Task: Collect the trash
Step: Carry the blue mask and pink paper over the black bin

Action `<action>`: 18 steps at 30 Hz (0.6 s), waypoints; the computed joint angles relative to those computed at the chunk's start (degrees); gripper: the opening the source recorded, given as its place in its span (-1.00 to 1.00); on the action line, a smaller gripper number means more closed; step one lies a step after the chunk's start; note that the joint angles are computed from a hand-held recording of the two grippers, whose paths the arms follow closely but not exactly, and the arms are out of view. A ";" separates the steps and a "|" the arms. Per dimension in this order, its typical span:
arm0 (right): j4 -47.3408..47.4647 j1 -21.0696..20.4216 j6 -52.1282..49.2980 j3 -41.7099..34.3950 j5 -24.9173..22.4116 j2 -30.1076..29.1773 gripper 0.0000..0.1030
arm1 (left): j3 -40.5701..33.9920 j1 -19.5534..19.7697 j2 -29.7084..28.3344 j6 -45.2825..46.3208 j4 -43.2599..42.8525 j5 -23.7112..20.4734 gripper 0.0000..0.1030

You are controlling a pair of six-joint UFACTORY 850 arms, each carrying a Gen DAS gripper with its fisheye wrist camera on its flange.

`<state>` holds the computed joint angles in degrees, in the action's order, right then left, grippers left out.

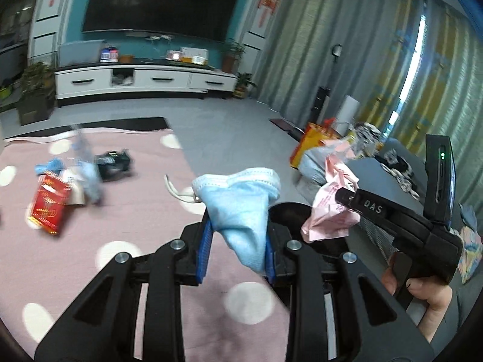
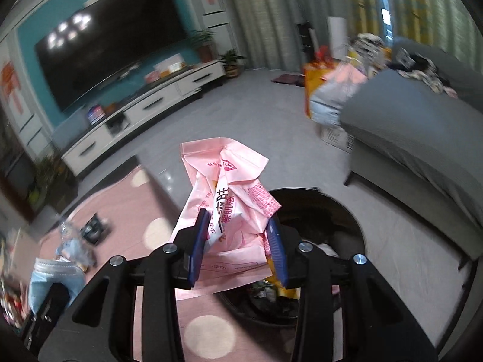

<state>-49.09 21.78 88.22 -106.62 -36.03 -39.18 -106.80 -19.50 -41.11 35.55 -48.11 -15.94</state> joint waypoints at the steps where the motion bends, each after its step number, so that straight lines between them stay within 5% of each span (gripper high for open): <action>1: 0.00 -0.50 1.13 1.25 0.22 0.68 -0.24 | -0.83 -0.59 -0.65 -0.57 0.87 -0.51 -0.43; 18: 8.50 -6.04 3.12 9.04 0.82 3.43 -0.22 | -34.62 -5.62 -23.88 -19.35 18.83 -22.67 -0.43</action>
